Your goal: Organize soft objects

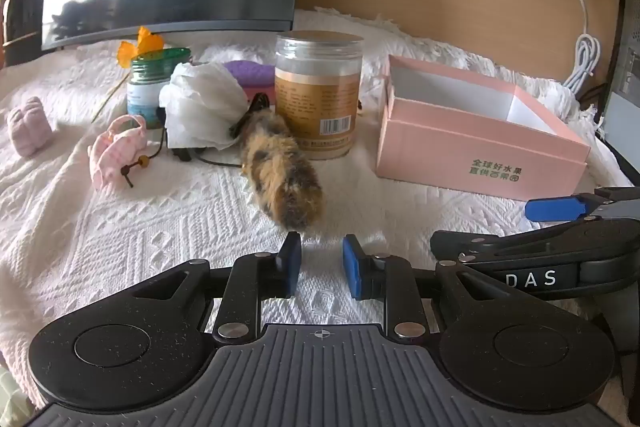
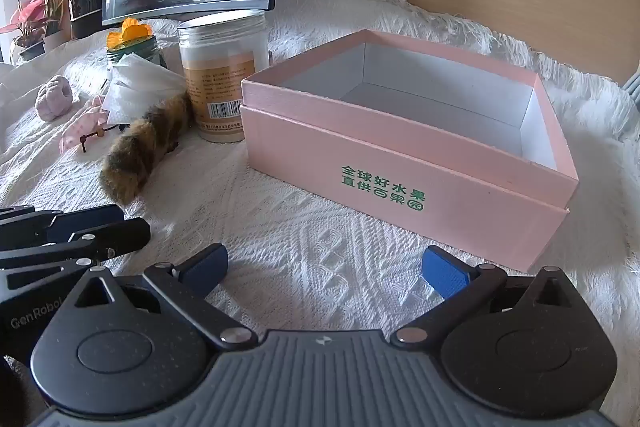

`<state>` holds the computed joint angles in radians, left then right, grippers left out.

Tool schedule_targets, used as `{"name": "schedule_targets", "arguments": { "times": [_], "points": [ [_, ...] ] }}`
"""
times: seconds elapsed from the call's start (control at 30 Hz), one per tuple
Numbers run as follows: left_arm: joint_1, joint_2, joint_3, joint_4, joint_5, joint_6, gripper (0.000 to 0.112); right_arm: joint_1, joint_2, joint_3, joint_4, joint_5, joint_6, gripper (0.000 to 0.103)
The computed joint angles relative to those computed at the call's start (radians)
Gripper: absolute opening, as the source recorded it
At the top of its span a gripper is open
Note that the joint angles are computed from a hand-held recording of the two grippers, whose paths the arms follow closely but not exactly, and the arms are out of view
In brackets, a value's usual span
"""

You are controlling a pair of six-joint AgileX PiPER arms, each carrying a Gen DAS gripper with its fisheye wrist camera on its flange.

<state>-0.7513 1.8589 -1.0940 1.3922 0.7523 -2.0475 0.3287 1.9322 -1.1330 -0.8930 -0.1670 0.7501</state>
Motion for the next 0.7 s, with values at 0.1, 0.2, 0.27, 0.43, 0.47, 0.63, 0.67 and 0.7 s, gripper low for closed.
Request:
{"name": "schedule_targets", "arguments": {
  "times": [0.1, 0.2, 0.27, 0.43, 0.47, 0.63, 0.67, 0.7],
  "points": [
    [0.000, -0.001, 0.001, 0.003, -0.002, -0.005, 0.026, 0.000, 0.000, 0.000, -0.003, 0.000, 0.003, 0.103],
    [0.001, -0.001, 0.002, 0.004, -0.003, -0.007, 0.026, 0.000, 0.000, 0.000, -0.005, 0.000, 0.005, 0.103],
    [0.000, 0.000, 0.000, 0.002, -0.002, -0.003, 0.026, -0.001, 0.000, -0.001, -0.009, 0.000, 0.009, 0.103],
    [0.001, -0.001, 0.002, 0.006, -0.003, -0.009, 0.026, -0.001, 0.000, -0.001, -0.012, 0.000, 0.011, 0.103],
    [0.001, -0.001, 0.002, 0.006, -0.003, -0.009, 0.026, -0.001, 0.000, -0.001, -0.013, 0.000, 0.013, 0.103],
    [0.000, -0.001, 0.002, 0.006, -0.002, -0.009, 0.026, -0.001, 0.000, -0.001, -0.015, 0.000, 0.015, 0.103],
    [0.000, -0.001, 0.002, 0.006, -0.002, -0.009, 0.026, -0.001, -0.001, -0.001, -0.016, 0.000, 0.016, 0.103],
    [0.001, -0.001, 0.002, 0.006, -0.003, -0.010, 0.026, -0.001, -0.001, -0.001, -0.017, 0.000, 0.016, 0.103]
  ]
}}
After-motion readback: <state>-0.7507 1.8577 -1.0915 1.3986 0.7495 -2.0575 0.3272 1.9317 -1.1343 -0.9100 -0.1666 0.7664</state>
